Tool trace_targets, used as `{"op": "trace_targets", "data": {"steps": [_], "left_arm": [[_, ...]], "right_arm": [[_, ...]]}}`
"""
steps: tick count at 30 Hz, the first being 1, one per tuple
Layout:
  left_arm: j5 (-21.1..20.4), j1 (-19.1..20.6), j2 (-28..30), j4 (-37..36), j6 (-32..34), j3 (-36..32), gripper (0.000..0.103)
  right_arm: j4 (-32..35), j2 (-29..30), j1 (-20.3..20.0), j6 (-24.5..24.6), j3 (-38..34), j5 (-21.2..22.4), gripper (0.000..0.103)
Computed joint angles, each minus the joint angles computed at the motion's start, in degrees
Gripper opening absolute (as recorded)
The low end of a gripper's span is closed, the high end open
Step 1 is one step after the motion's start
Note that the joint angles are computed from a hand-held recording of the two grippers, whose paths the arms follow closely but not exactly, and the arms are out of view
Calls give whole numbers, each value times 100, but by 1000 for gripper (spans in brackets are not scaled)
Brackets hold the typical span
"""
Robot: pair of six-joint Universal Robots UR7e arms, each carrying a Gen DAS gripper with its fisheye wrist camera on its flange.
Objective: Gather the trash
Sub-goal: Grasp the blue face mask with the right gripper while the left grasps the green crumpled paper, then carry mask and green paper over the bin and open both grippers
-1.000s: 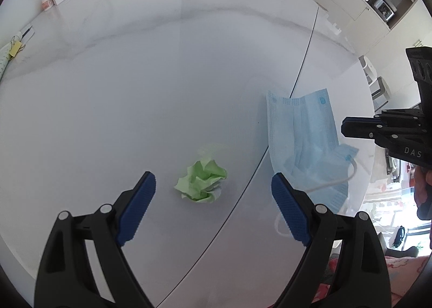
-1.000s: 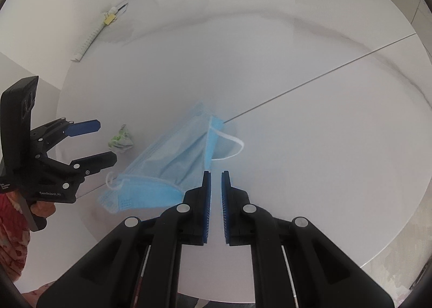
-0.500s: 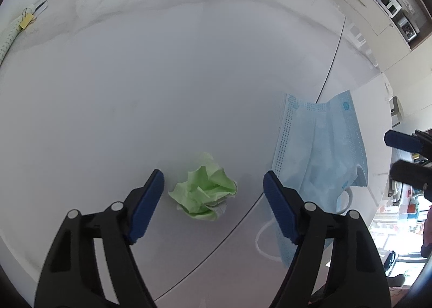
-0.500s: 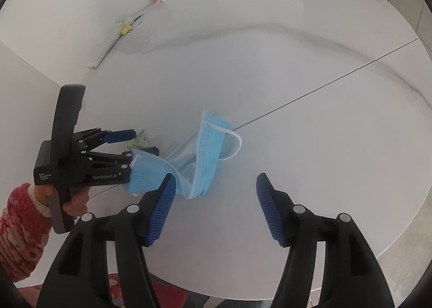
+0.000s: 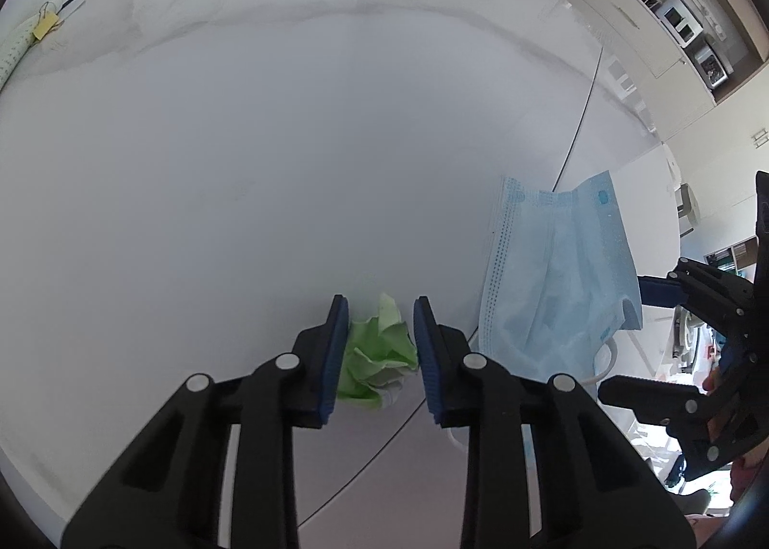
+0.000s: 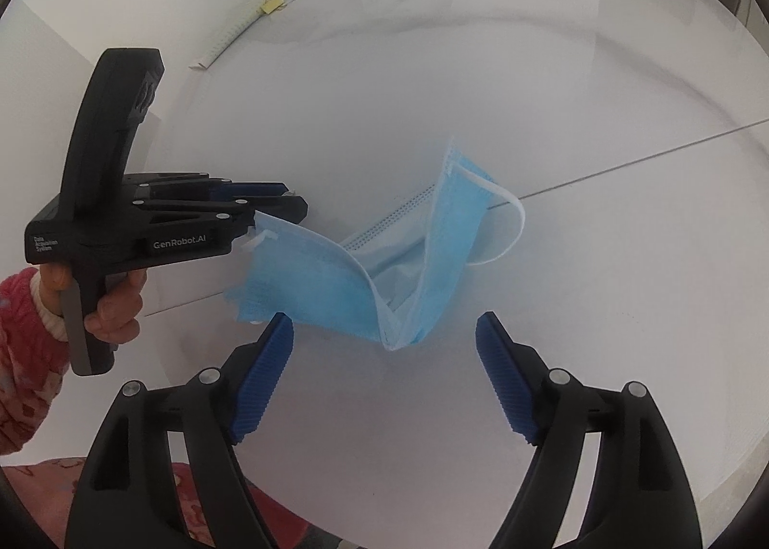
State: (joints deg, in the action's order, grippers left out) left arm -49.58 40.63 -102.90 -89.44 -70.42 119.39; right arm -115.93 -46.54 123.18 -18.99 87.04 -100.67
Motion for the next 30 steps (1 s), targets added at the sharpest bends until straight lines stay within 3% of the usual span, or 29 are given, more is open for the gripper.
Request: {"op": "trace_targets", "data": {"steps": [4,6,7,8,11,19,30], "left_arm": [[50,16,-33,96,-228,-36,28],[69,-42,-87,205,-421,-45,28],[66,-71,-139,260,-508,-38,28],[67,-91,-181,316,-578,-38,28],[69,-178,-215,430,-793,-40,28],[100,-500,272,175,-812,-270,28],[-170,-674,1953,-1337,449,-853,28]], "right_arm": [[-193,237,90,-220,-69,-138,75],[-108,338,125,-234,-185,-164,48],[-48,376,135,-199,-255,-130,42],[1,396,140,-165,-307,-99,28],[98,376,151,-148,-369,-78,20],[75,-23,44,119,-258,-101,18],[0,-1386,-486,376,405,-538,18]]}}
